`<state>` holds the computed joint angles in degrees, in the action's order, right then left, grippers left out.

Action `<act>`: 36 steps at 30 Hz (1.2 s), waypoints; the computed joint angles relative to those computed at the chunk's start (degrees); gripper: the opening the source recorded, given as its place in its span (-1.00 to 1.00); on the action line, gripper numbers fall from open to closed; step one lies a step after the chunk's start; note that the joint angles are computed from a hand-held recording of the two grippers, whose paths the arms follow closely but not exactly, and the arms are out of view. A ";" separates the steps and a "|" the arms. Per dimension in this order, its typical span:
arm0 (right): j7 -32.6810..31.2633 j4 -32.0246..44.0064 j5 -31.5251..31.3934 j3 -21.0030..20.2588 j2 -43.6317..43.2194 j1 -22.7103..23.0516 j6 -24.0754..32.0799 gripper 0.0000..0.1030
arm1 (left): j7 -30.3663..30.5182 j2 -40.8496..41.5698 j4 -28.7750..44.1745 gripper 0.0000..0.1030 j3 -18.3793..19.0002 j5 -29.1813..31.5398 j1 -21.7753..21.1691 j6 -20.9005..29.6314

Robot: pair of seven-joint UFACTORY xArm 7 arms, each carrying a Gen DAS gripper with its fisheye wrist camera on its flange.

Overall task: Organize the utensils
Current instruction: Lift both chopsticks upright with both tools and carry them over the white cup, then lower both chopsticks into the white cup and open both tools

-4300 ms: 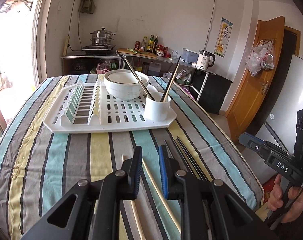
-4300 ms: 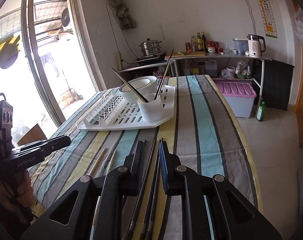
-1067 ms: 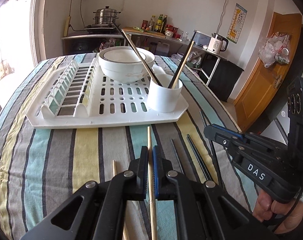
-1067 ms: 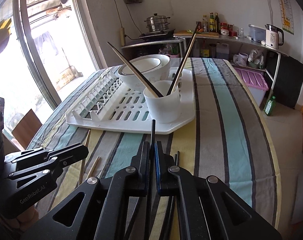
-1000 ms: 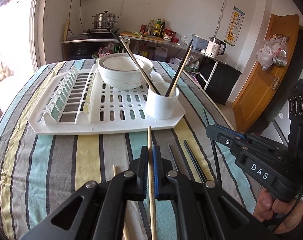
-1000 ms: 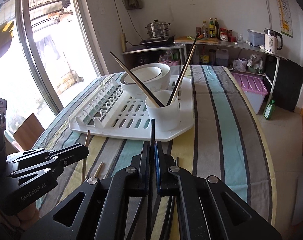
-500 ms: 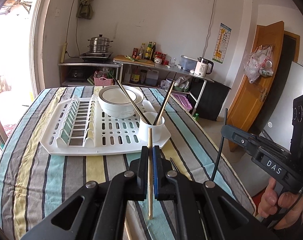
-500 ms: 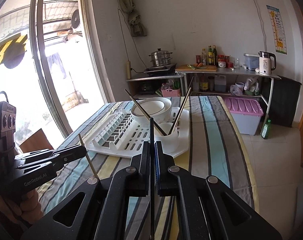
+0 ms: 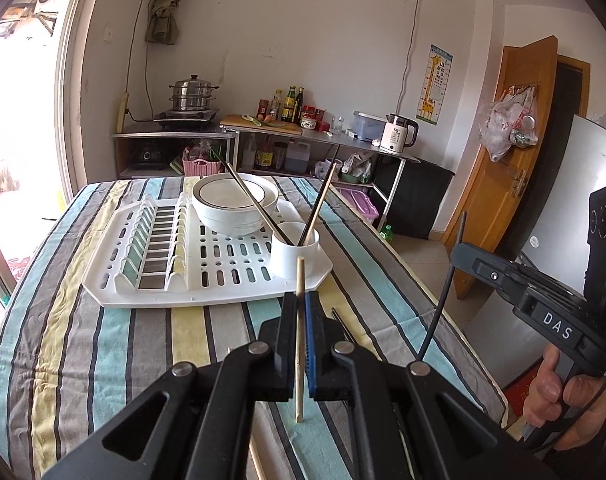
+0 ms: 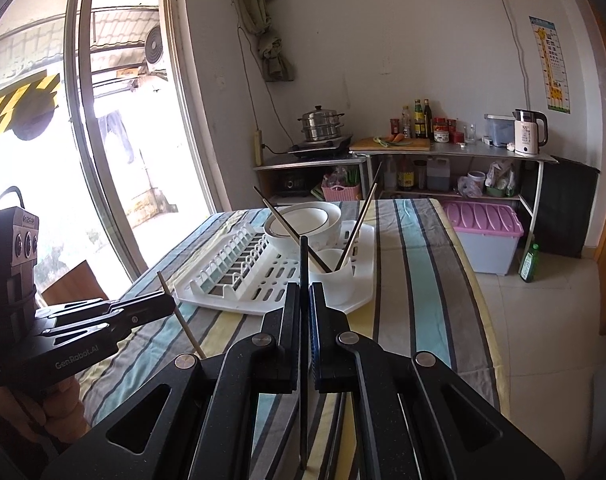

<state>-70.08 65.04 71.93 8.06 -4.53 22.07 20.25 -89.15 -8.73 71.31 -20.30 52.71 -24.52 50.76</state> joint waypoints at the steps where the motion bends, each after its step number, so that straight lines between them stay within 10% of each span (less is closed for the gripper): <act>1: -0.19 0.05 0.19 -0.01 -0.07 0.01 -0.02 -0.92 | 0.17 -0.01 0.06 -0.92 0.07 -0.09 0.00 -0.05; 36: 9.25 21.86 -10.98 5.63 13.59 -3.95 -4.08 -0.92 | 19.35 10.70 20.31 -0.92 8.25 -3.07 0.73 -4.03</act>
<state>-60.83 86.91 60.95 13.68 9.06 18.12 16.16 -69.80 1.97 91.62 -12.05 49.64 -23.80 46.73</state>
